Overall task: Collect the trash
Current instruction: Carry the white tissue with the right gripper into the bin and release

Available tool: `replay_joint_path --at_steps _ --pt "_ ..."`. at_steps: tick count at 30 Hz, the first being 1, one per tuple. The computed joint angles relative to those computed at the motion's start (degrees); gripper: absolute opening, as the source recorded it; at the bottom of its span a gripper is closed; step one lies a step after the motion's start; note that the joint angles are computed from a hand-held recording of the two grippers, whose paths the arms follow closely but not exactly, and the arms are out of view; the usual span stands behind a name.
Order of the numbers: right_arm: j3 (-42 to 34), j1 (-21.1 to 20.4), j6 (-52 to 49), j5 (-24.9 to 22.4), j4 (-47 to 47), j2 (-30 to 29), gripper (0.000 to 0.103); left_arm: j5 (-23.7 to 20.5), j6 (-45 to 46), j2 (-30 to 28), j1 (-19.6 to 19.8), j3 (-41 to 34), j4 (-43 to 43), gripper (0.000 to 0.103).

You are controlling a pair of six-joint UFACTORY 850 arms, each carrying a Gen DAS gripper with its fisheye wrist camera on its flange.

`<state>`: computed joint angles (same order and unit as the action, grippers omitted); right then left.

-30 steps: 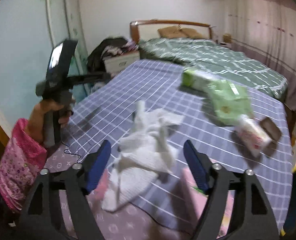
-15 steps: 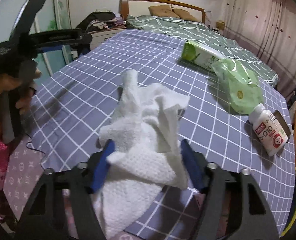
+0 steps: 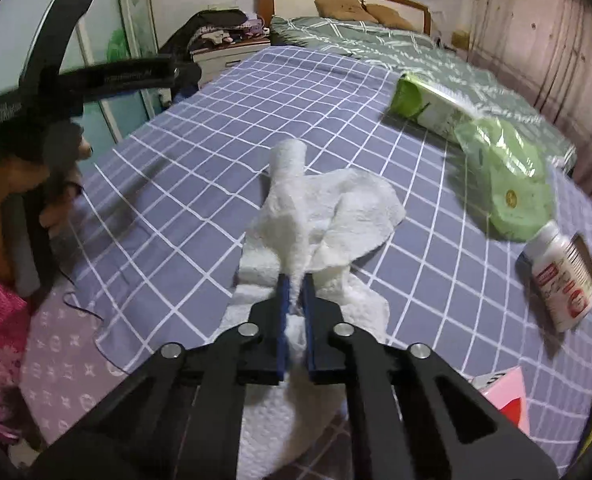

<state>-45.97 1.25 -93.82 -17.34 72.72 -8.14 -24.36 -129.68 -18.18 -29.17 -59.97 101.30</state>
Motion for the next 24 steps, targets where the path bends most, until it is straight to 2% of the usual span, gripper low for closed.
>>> replay_joint_path --at_steps 5,7,9,14,17,21,24 --pt "0.80 -3.08 -4.75 -5.60 6.50 2.67 0.004 -0.23 0.36 -0.16 -0.12 -0.04 -0.13 0.095" --pt "1.25 -5.37 -6.42 -9.18 9.03 4.61 0.004 -0.19 0.46 -0.16 -0.13 0.01 -0.26 0.095" --pt "1.74 -8.40 -7.81 -12.44 11.76 6.62 0.004 -0.25 0.63 -0.21 -0.19 -0.02 -0.34 0.095" --pt "2.56 -16.50 -10.31 -16.18 17.85 10.75 0.004 -0.60 0.91 -0.21 -0.47 0.04 -0.13 0.095" --pt "2.40 -21.38 -12.93 -16.33 22.05 11.89 0.004 -0.82 1.44 -0.34 -0.62 -0.05 -0.27 0.095" --pt "1.44 -28.39 -16.66 -13.01 27.61 11.74 0.004 -1.11 2.75 -0.51 -0.90 -0.27 -1.03 0.095" --pt "-0.20 -32.93 -18.97 -9.20 31.89 9.29 0.004 -1.73 4.27 -0.79 -1.23 -0.60 -1.94 0.095"
